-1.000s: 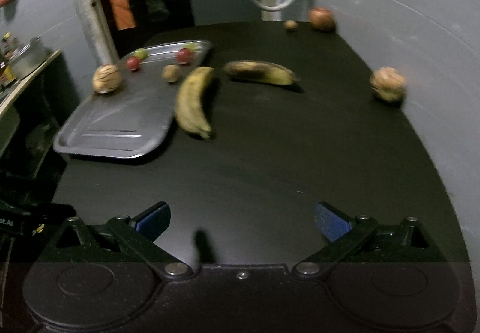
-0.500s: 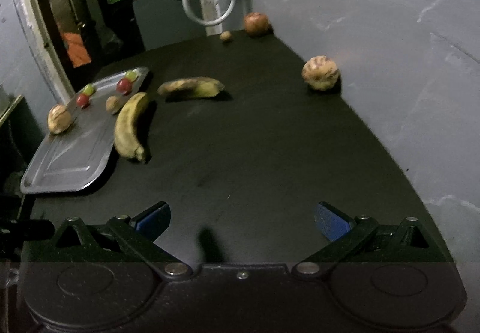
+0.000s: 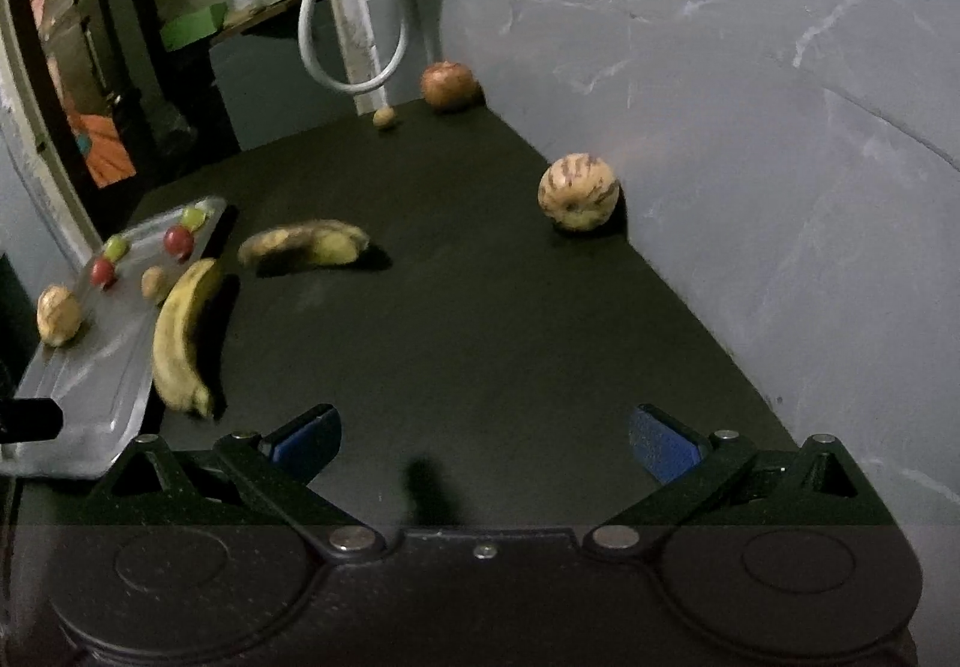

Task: Organize fruits
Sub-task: 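Withdraw both tools from the tray back toward the remaining fruits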

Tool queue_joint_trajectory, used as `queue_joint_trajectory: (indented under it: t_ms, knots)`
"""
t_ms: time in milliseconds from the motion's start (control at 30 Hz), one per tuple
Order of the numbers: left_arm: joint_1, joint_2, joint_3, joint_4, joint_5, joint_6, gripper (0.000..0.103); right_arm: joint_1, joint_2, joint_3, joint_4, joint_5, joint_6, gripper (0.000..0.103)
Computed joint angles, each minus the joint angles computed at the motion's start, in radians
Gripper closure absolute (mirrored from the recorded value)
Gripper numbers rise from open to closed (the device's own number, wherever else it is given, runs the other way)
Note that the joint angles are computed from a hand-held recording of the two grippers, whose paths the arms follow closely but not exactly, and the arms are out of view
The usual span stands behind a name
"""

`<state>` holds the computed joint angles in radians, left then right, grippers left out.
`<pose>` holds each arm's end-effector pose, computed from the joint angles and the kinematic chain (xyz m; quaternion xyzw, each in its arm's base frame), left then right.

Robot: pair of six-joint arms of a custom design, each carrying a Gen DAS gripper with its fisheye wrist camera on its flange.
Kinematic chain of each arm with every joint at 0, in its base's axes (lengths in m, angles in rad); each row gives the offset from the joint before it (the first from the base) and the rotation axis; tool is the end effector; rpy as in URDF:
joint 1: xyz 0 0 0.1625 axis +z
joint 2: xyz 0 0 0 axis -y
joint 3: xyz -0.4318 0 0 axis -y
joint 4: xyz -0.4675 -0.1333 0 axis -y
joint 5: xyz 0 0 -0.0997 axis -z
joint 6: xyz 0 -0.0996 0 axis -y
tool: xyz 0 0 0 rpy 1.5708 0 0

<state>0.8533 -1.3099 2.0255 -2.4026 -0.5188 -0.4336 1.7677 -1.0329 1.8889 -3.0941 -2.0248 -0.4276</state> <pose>-0.2085 -0.5732 0.2355 0.0933 0.8588 -0.3149 0.3931 0.2173 -0.6311 0.1716 0.2127 -0.8987 0.2925 0.2480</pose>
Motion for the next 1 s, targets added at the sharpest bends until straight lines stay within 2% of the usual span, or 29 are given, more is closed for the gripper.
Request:
queue_joint_trajectory:
  t_ms: [300,1000]
  knots:
    - [0.034,0.102,-0.083,-0.195,-0.006,0.277,0.001,0.003,0.049,-0.077,0.007,0.003,0.083,0.001]
    - [0.099,0.229,-0.218,-0.289,-0.061,0.479,0.001,-0.004,0.124,-0.184,0.031,0.004,0.172,0.001]
